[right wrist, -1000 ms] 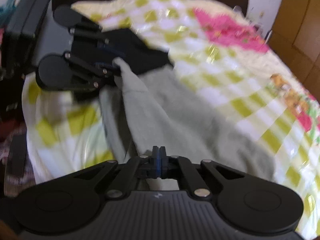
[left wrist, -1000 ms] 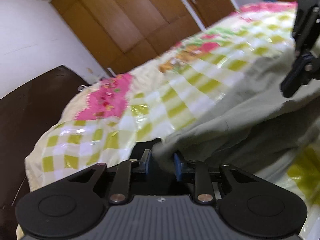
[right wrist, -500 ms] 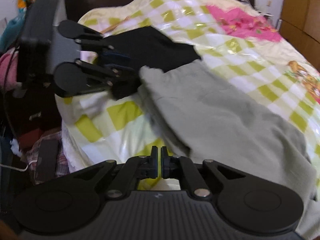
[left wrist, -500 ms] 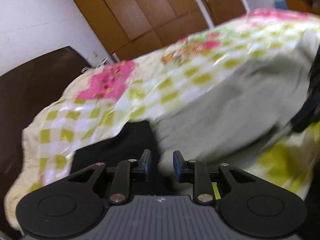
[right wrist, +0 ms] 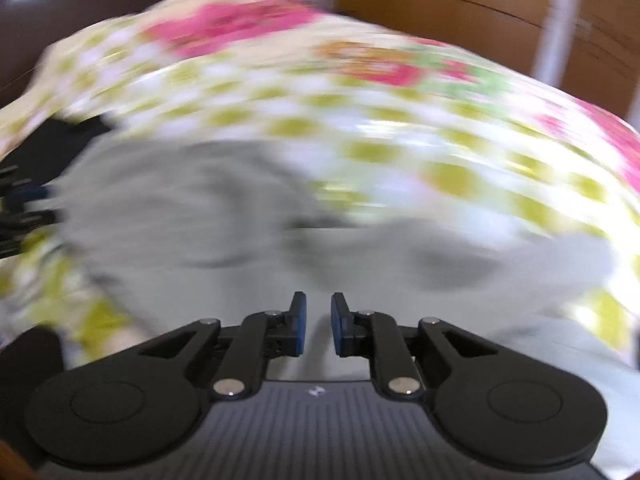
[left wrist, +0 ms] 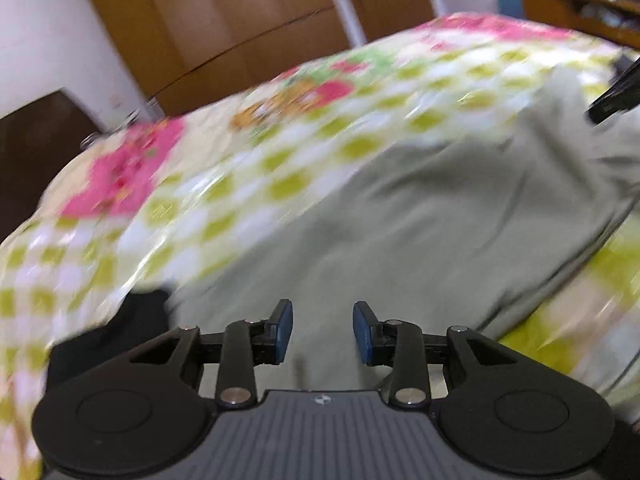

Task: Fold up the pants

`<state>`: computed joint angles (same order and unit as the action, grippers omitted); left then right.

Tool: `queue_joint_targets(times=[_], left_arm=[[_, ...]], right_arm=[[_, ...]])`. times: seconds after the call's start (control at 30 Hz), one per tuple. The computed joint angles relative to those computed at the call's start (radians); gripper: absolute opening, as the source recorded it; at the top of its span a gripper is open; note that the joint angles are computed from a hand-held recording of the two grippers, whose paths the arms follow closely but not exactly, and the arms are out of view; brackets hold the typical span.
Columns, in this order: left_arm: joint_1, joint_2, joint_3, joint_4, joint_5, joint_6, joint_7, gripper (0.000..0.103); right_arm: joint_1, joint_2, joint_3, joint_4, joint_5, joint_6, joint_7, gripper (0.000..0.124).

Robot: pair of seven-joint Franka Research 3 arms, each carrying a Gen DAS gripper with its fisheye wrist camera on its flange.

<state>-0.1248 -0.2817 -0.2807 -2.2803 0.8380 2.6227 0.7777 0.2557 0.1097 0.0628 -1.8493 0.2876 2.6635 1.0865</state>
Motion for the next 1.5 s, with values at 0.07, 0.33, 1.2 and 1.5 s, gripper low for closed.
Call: queue_joint_targets(times=[0.07,0.33,1.2,1.5], left_arm=[[-0.019,0.085,-0.007,0.069,-0.007,0.062,0.025,0.048],[-0.152,0.400,0.007,0.349,-0.181,0.180,0.239,0.054],[-0.275,0.529,0.027,0.513,-0.242,0.126,0.375,0.065],[-0.334,0.585,0.048,0.590,-0.222,0.045,0.417,0.065]], right_arm=[[-0.018,0.034,-0.038,0.035,-0.037,0.008,0.113,0.027],[-0.154,0.207,-0.041,0.216,0.203,-0.037,0.253,0.030],[-0.339,-0.041,0.080,-0.022,0.766,0.154,-0.102,0.006],[-0.289,0.025,-0.040,-0.068,0.941,0.079,-0.083,0.031]])
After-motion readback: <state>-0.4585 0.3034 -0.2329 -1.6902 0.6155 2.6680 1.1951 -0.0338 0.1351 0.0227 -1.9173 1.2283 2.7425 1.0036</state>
